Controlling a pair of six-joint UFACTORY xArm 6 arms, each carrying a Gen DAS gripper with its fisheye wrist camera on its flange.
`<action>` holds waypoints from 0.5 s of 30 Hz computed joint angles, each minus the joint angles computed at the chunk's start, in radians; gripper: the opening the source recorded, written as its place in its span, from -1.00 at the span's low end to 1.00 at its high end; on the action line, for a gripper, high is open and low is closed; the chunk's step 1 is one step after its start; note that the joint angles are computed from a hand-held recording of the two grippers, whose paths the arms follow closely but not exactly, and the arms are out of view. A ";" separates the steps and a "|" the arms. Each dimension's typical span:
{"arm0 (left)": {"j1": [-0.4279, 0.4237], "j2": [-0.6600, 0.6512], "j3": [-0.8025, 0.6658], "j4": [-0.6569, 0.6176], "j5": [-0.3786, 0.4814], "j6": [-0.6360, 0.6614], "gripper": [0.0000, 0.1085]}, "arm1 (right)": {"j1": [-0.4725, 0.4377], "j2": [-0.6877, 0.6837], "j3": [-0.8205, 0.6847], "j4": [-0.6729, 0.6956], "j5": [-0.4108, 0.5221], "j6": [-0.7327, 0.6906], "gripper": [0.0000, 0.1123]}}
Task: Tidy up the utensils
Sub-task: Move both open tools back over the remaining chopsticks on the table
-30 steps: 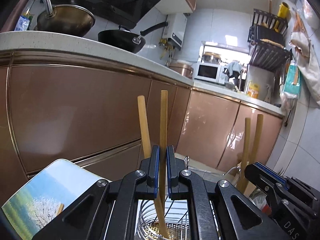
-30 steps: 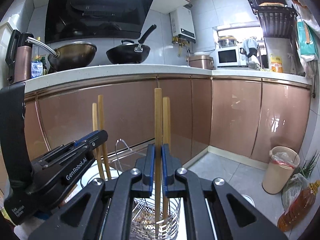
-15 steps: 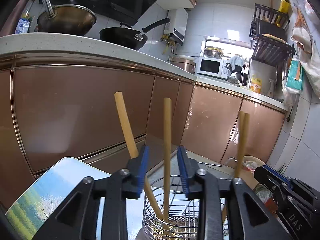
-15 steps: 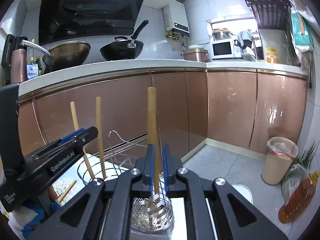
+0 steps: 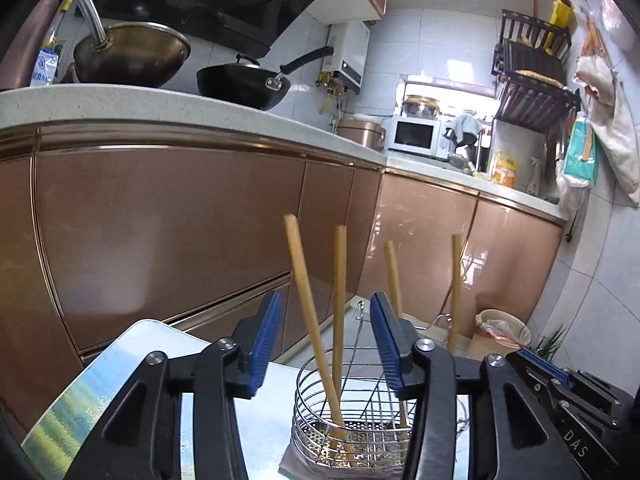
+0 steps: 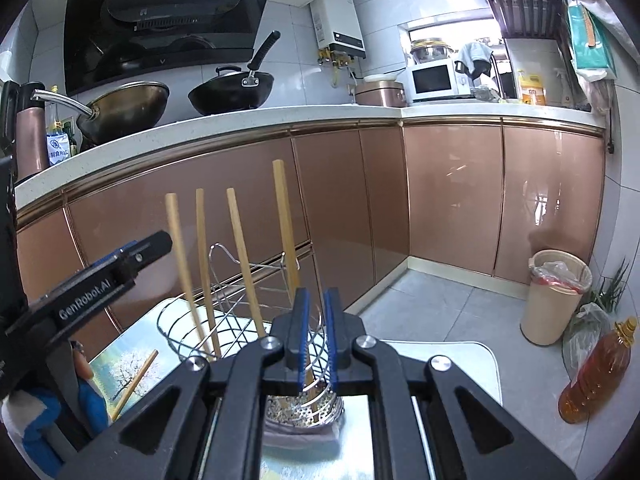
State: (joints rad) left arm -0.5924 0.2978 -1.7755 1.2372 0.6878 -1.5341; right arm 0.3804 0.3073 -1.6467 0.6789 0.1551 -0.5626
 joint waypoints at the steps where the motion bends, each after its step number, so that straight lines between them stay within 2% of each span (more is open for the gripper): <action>1: -0.004 -0.012 0.009 0.000 0.003 0.008 -0.03 | 0.000 -0.013 0.014 0.001 -0.002 0.000 -0.85; 7: -0.023 -0.135 0.107 -0.054 0.033 0.091 0.04 | 0.007 -0.127 0.133 -0.006 -0.001 0.024 -0.66; 9: -0.021 -0.181 0.143 -0.100 0.039 0.132 0.04 | 0.007 -0.166 0.170 -0.062 0.016 0.079 -0.65; 15: -0.027 -0.363 0.269 -0.262 0.138 0.285 0.08 | 0.012 -0.290 0.251 -0.190 0.108 0.200 -0.64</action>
